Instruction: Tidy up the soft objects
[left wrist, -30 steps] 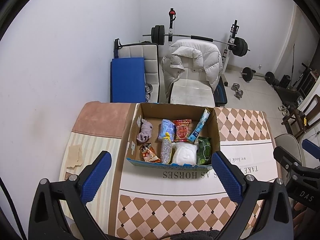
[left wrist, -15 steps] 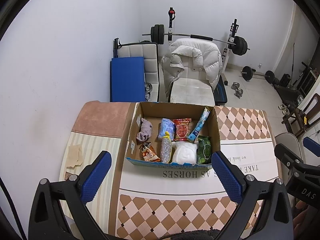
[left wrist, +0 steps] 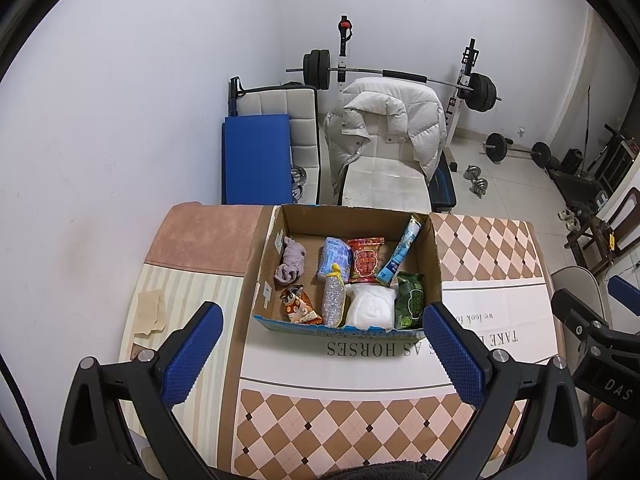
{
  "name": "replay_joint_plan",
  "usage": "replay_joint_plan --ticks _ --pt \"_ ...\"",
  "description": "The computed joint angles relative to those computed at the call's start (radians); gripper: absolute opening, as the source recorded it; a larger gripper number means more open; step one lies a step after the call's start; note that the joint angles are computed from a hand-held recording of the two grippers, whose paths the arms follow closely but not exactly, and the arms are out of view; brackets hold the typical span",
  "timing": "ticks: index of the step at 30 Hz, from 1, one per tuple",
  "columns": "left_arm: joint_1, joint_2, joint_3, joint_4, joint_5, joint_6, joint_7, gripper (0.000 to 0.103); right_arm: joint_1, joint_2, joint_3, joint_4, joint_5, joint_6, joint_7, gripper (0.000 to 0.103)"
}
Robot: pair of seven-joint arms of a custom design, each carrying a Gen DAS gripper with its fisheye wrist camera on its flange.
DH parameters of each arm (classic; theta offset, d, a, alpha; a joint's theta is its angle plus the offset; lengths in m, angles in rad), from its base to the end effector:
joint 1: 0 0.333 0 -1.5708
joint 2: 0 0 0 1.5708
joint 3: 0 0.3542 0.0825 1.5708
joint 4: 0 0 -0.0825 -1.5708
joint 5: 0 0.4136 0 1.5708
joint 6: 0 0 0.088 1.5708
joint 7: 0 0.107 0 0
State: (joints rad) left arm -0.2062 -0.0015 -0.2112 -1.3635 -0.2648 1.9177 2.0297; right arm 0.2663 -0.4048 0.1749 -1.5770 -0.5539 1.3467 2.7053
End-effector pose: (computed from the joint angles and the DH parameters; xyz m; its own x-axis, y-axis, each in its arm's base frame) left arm 0.5411 -0.2604 0.8117 -0.7562 -0.6543 0.0007 -0.5353 0.6180 -0.5758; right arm 0.3639 0.1334 0.8557 -0.7760 -0.6293 0.0424 -0.5323 0.6173 -0.5794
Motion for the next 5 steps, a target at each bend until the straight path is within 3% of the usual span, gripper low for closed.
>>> replay_joint_plan --ticks 5 --pt "0.002 0.008 0.003 0.008 -0.008 0.001 0.014 0.103 0.000 0.000 0.000 -0.002 0.000 0.004 0.005 0.103"
